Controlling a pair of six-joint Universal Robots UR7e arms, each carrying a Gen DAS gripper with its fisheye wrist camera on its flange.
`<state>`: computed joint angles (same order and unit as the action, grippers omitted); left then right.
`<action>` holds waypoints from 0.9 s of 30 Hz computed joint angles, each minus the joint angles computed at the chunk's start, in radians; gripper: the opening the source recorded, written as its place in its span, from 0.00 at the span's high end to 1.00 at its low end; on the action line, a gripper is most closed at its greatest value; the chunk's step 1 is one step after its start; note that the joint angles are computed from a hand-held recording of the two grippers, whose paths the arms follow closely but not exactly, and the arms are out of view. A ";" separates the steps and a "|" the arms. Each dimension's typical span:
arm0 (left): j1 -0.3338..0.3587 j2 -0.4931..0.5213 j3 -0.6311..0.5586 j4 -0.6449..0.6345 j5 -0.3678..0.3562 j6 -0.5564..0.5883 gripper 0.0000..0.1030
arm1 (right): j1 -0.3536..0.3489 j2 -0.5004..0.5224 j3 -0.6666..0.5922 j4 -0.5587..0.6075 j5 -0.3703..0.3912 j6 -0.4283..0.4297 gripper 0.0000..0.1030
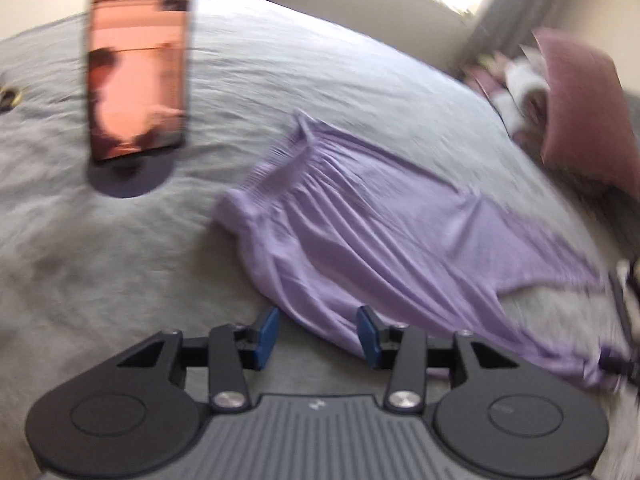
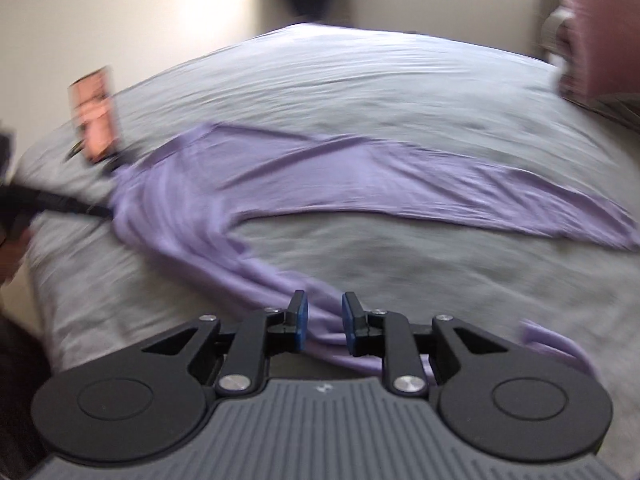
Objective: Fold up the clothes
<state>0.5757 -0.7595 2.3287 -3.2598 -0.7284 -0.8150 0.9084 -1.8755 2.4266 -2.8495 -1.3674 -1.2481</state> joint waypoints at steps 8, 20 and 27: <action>0.032 0.000 0.011 -0.052 -0.015 -0.093 0.63 | 0.087 0.072 0.025 0.079 -0.026 -0.109 0.77; 0.046 0.023 -0.001 -0.098 0.062 -0.087 0.64 | 0.249 0.294 0.099 -0.286 -0.202 -0.171 0.73; 0.070 0.020 -0.001 -0.154 0.041 -0.063 0.64 | 0.308 0.369 0.081 -0.377 -0.273 -0.163 0.73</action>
